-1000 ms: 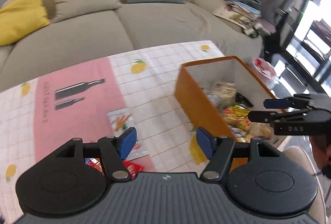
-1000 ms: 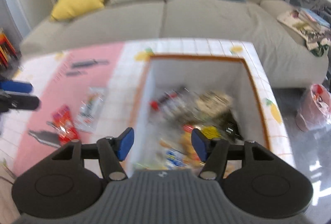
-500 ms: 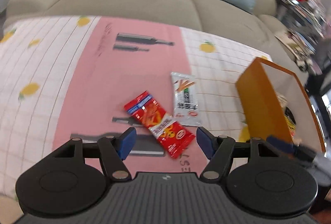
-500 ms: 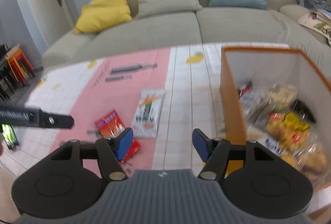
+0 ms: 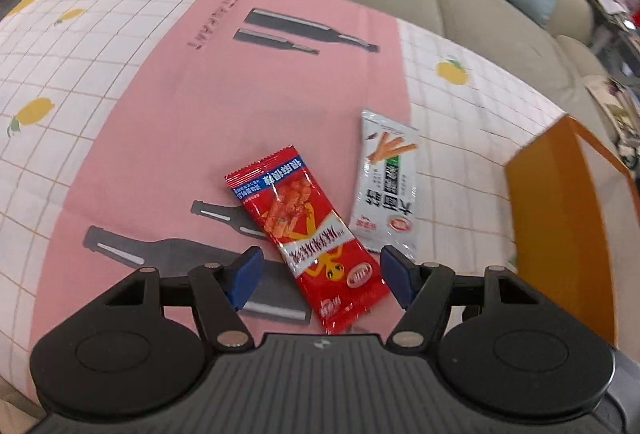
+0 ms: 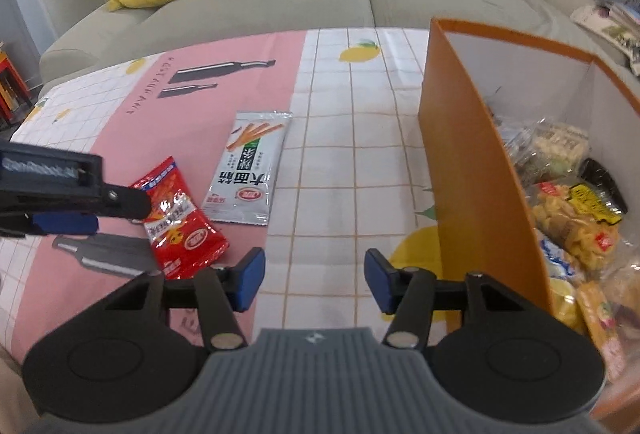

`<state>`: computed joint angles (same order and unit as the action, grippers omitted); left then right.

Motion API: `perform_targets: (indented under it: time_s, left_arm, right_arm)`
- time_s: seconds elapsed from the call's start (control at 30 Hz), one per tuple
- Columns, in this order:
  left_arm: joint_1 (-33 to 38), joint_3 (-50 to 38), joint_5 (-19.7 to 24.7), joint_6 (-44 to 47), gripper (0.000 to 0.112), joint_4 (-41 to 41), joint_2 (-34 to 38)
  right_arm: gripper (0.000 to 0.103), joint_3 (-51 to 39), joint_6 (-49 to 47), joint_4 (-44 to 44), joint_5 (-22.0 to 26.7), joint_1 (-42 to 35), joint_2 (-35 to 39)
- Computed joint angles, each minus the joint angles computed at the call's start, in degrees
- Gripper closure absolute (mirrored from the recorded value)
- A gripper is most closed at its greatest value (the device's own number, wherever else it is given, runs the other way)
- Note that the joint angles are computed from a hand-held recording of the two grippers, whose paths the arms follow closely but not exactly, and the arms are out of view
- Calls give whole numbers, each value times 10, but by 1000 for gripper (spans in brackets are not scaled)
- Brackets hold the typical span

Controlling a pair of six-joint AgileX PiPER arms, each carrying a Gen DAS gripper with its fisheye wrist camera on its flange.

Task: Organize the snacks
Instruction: 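Lower the left tool onto the red spicy strip bag while the right tool approaches the white stick-snack bag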

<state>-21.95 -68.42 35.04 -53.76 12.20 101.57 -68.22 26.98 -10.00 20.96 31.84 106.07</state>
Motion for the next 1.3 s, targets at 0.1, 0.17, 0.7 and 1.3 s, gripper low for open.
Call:
perform_targets:
  time_s: [0.1,0.17,0.7,1.3]
  left_arm:
    - [-4,-31,14,-51,30,17,39]
    - [-11,-47,21,-82,30,37,58]
    - [-15,-36,24,-82,41,131,85]
    - [103,57,-84,231,40,-19,27]
  right_arm:
    - [49,-23,-3,-1,3,-2,22]
    - [49,-39,12,-19,9,-1,35]
    - [49,-104,-55,62,9,-17,101]
    - [31,-374,-66,39,95,29,271]
